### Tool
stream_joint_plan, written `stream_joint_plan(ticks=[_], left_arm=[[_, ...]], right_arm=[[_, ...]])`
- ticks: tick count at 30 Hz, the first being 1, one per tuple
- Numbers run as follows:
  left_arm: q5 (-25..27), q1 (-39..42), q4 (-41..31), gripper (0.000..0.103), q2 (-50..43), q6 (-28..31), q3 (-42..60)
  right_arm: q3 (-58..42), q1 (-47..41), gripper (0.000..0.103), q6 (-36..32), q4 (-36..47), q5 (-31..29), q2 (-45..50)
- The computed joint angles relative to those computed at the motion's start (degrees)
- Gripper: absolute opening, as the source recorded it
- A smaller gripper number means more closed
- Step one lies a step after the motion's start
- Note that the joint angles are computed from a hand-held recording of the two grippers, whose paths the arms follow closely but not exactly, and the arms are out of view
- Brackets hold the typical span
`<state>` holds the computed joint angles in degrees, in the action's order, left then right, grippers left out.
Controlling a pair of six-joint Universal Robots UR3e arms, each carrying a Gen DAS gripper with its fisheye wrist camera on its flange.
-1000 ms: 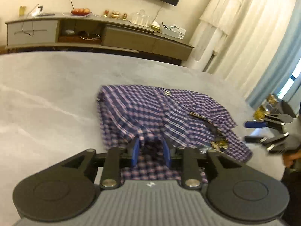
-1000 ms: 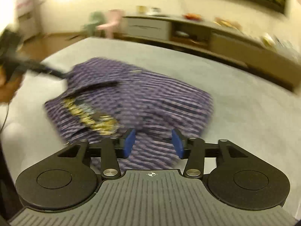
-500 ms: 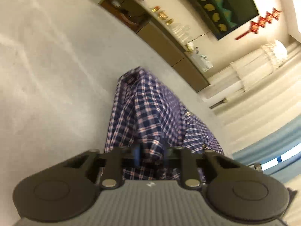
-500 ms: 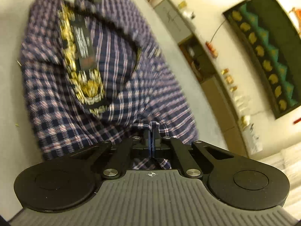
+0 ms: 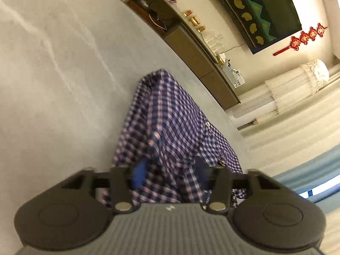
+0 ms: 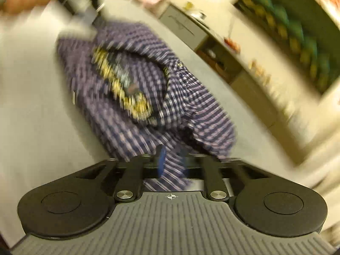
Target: Fold clothes
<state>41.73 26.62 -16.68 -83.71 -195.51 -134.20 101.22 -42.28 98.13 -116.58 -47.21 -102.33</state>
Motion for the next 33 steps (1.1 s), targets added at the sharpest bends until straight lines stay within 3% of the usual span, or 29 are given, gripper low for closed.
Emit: stream_joint_plan(ticks=[5, 7, 8, 9, 10, 12, 15, 18, 19, 22, 24, 28, 30, 33], left_arm=[[5.4, -5.6, 9.6, 0.063, -8.7, -6.2, 3.5], [7.2, -7.1, 15.0, 0.059, -13.7, -9.2, 5.7], [8.3, -7.6, 15.5, 0.046, -14.9, -9.8, 6.9], [9.1, -7.8, 16.1, 0.017, -16.0, -10.3, 7.8], [8.2, -7.0, 17.2, 0.009, -16.8, -10.3, 7.8], [3.4, -4.1, 16.9, 0.006, -15.8, -9.5, 6.3], [-1.9, -0.9, 11.8, 0.005, -11.2, -5.2, 4.0], [-2.0, -0.1, 5.8, 0.005, -7.3, -0.6, 3.0], [-0.5, -1.1, 5.2, 0.006, -7.8, -0.2, 3.6], [6.0, -4.2, 6.6, 0.006, -10.1, -1.3, 4.7], [6.7, -4.2, 8.8, 0.006, -10.4, -2.7, 3.9], [5.7, -3.1, 7.3, 0.011, -9.3, -3.3, 4.1], [7.1, -2.7, 5.3, 0.022, -6.5, -3.3, 3.4], [8.3, -1.2, 0.6, 0.027, 2.1, -1.2, 0.8]], right_arm=[[-20.9, 2.0, 0.047, 21.6, 23.9, 3.4, 15.3], [-20.8, 3.9, 0.047, 26.4, 22.5, 3.7, 17.1], [-19.8, 5.0, 0.042, 28.3, 20.4, 3.5, 17.4], [-17.5, 6.1, 0.03, 30.3, 16.0, 2.9, 17.0], [-14.2, 6.4, 0.0, 32.4, 10.3, 2.4, 15.6], [-9.1, 4.4, 0.0, 34.8, 4.2, 3.7, 11.7], [-6.8, -3.3, 0.0, 27.7, 15.5, 10.3, 2.9], [-6.9, -12.1, 0.0, 11.7, 38.1, 12.6, -7.3], [-5.6, -13.3, 0.0, 9.4, 40.3, 11.7, -9.0], [1.8, -12.9, 0.0, 10.7, 34.7, 7.4, -12.0], [5.5, -12.8, 0.0, 10.7, 32.4, 5.4, -13.7], [-2.2, -16.2, 0.0, -2.8, 49.8, 7.4, -14.2], [-8.9, -17.5, 0.01, -9.5, 58.9, 5.2, -10.9], [-12.0, -25.4, 0.019, -22.6, 66.7, 5.3, -12.4]])
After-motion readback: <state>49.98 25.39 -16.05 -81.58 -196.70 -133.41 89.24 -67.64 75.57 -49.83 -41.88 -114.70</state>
